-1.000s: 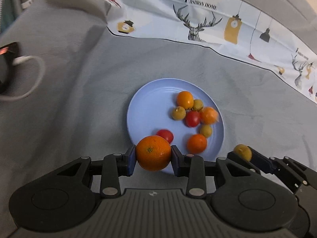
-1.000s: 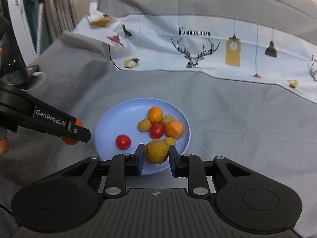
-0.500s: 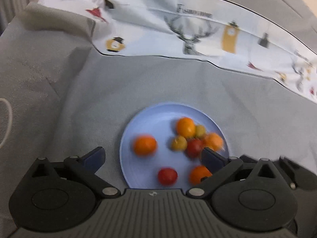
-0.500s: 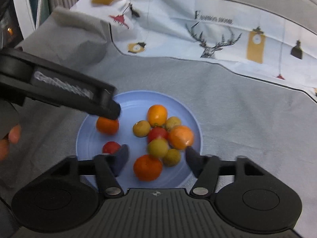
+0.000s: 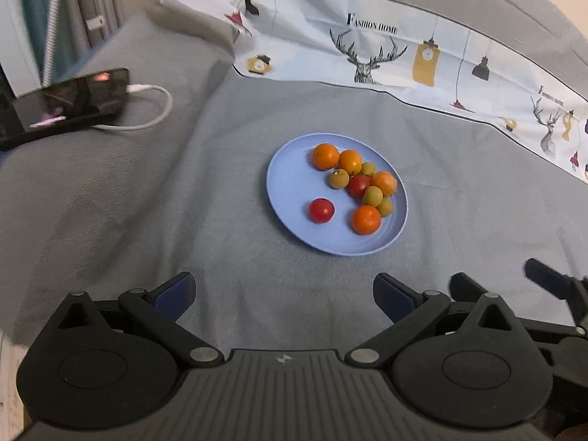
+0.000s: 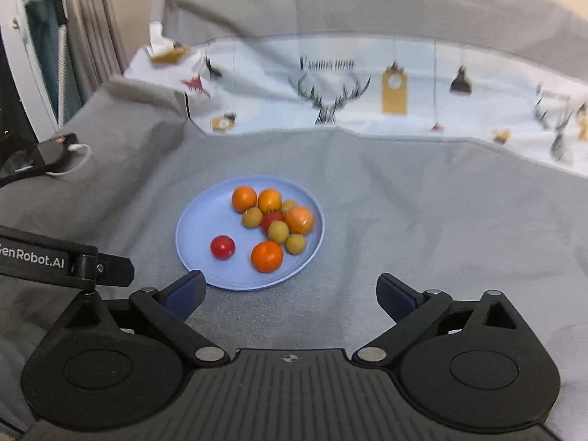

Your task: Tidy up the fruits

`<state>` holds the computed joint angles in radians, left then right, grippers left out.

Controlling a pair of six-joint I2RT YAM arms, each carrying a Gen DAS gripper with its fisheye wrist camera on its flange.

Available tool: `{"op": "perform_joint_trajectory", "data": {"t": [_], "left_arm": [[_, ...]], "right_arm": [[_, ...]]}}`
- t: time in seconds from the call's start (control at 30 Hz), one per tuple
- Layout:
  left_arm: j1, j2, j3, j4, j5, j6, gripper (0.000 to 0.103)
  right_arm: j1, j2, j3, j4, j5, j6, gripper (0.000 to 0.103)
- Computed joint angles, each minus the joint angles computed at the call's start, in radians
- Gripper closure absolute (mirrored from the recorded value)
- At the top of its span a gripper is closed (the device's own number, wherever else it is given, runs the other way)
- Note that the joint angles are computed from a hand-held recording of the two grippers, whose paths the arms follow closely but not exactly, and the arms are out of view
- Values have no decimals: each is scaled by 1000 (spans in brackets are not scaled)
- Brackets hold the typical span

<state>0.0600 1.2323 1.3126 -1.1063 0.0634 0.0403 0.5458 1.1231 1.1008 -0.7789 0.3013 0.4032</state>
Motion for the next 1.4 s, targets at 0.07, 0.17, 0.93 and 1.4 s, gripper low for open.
{"op": "perform_joint_trajectory", "data": {"t": [0.07,0.17,0.93,1.4], "left_arm": [[-2,-61,-18,-9,-27,11,0],[14,-126,-27,-39,-30,20,0],[-40,-292,-59,-98,-96,27,0],[-48,-289,-60,-95,-121,19,0]], "right_arm": [[59,-59,-15,-19,59,25,1],[144,-120,-20,-83,130,58,1],[420,-209,26,-246,387,221,1],[421,-198,31,-249,380,220,1]]}}
